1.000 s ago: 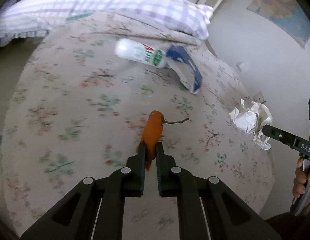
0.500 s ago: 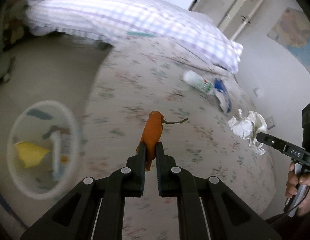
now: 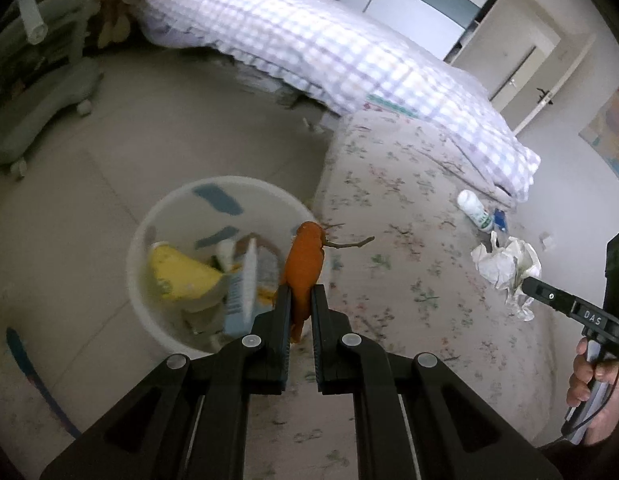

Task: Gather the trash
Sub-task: 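Drop the orange peel into the wastebasket with the left tool while the right tool holds the bag, then lower the white bag into the wastebasket and open the right tool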

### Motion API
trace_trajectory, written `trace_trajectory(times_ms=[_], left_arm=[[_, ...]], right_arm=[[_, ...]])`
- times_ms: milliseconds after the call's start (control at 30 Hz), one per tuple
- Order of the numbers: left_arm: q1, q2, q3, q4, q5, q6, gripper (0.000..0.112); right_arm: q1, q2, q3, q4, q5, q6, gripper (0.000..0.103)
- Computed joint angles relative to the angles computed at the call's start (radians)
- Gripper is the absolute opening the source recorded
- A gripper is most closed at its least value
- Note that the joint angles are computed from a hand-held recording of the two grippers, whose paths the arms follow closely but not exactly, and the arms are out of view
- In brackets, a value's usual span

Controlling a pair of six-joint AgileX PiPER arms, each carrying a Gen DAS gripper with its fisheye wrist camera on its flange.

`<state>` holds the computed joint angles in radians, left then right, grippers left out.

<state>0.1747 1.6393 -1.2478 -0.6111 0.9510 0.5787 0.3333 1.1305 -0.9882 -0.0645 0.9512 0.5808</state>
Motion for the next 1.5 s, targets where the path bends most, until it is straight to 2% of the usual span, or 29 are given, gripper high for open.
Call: trace_trajectory(times_ms=[100, 167, 200, 233, 400, 867, 1067, 1200, 1267, 1500], left_arm=[[0.006, -0.005, 0.007, 0.051, -0.038, -0.02, 0.013], [-0.003, 0.013, -0.015, 0.144, -0.036, -0.106, 0.038], [-0.008, 0.016, -0.015, 0.177, -0.047, -0.139, 0.067], [-0.005, 0.012, -0.006, 0.193, -0.064, -0.152, 0.082], [0.02, -0.006, 0.019, 0.263, -0.102, -0.174, 0.085], [0.14, -0.028, 0.022, 0.303, -0.081, -0.15, 0.089], [0.165, -0.028, 0.031, 0.315, -0.097, -0.134, 0.091], [0.182, -0.02, 0.026, 0.309, -0.093, -0.125, 0.095], [0.194, -0.017, 0.025, 0.303, -0.09, -0.114, 0.098], [0.215, -0.02, 0.022, 0.289, -0.081, -0.097, 0.101]], right_arm=[[0.059, 0.048, -0.029, -0.013, -0.026, 0.042, 0.031], [0.085, 0.081, -0.046, -0.014, -0.042, 0.054, 0.031], [0.098, 0.097, -0.054, -0.015, -0.051, 0.062, 0.031], [0.113, 0.115, -0.063, -0.02, -0.06, 0.071, 0.031], [0.154, 0.185, -0.09, -0.025, -0.094, 0.085, 0.032], [0.299, 0.429, -0.265, 0.018, -0.172, 0.101, 0.032], [0.336, 0.543, -0.361, 0.055, -0.204, 0.087, 0.033], [0.339, 0.594, -0.401, 0.112, -0.247, 0.038, 0.039], [0.34, 0.608, -0.417, 0.135, -0.258, 0.021, 0.061], [0.353, 0.625, -0.434, 0.083, -0.252, 0.075, 0.063]])
